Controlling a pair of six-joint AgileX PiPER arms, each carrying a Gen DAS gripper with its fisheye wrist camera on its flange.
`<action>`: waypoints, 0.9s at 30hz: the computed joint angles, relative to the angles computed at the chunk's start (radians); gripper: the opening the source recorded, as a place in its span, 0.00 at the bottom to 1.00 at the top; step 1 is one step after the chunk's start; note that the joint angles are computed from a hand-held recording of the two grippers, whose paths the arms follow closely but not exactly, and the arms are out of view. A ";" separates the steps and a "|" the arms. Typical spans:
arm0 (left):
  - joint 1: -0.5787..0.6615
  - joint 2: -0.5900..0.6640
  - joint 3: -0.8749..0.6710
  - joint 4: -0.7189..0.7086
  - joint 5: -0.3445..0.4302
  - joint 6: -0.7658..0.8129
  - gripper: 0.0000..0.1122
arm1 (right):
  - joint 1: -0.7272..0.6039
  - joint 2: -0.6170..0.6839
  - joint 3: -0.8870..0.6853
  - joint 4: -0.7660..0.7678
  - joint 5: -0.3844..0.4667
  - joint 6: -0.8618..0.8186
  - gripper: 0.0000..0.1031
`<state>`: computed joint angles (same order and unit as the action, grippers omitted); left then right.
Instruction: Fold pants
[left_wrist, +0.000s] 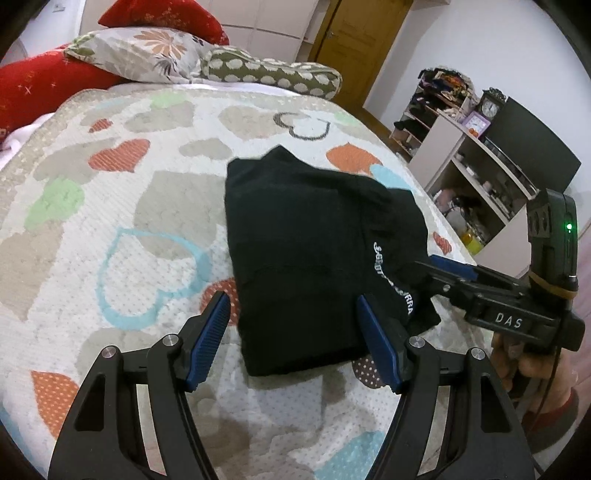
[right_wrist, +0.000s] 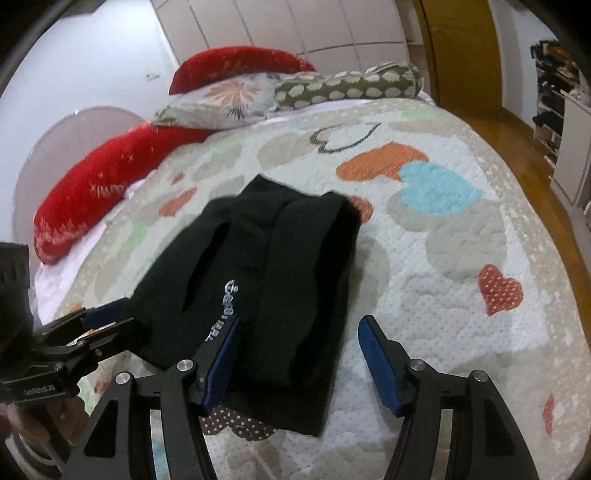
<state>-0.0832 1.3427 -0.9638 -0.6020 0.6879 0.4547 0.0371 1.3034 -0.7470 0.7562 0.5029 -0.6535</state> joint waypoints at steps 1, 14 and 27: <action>0.007 0.000 -0.005 -0.004 0.008 0.003 0.63 | -0.013 -0.001 0.000 0.028 0.005 -0.017 0.62; 0.030 0.075 -0.093 0.019 0.048 -0.036 0.63 | -0.048 0.072 -0.053 0.124 0.054 -0.053 0.67; 0.032 0.202 -0.193 -0.009 0.090 -0.037 0.63 | -0.022 0.163 -0.117 0.071 0.007 0.012 0.70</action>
